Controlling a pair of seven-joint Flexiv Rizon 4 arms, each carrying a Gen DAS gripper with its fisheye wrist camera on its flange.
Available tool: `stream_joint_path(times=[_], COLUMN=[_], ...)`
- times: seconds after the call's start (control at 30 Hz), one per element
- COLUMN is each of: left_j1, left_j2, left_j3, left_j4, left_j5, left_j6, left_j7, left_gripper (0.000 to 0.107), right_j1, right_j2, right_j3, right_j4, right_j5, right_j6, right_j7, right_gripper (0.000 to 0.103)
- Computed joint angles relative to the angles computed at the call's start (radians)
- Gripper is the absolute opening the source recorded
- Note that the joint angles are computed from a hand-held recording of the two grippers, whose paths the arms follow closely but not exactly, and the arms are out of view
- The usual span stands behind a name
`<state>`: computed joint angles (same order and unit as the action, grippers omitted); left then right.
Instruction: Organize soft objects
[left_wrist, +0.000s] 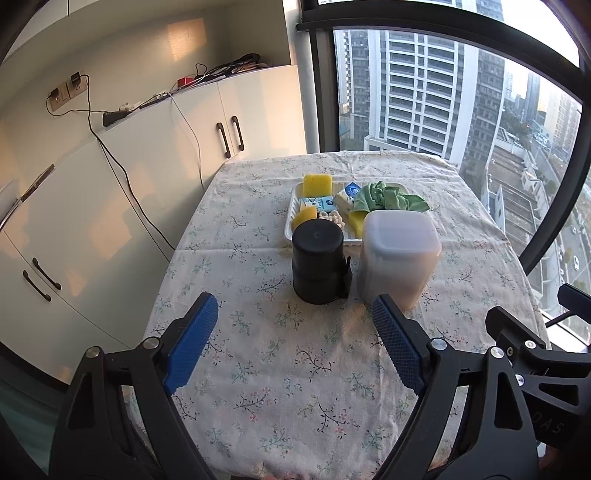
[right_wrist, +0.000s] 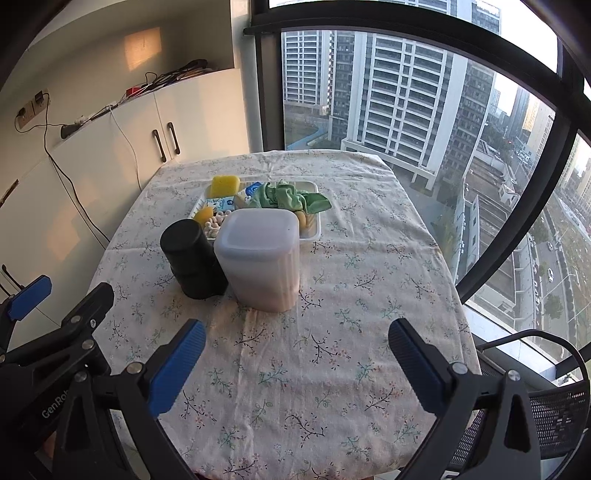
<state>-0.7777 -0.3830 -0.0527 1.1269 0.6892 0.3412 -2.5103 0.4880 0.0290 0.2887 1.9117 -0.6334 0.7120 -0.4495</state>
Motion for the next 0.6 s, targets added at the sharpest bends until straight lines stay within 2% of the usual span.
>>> stream_joint_path(times=[0.6], left_j1=[0.004], left_j2=[0.0], left_j3=[-0.001], left_j4=[-0.002], left_j5=[-0.01], left_j6=[-0.008], left_j7=[0.006], left_gripper=[0.085], right_j1=[0.0], right_j2=[-0.005], right_j3=[-0.003], right_j4=[-0.001], right_j5=[0.001], right_j6=[-0.007], right_j7=[0.001], right_gripper=[0.101])
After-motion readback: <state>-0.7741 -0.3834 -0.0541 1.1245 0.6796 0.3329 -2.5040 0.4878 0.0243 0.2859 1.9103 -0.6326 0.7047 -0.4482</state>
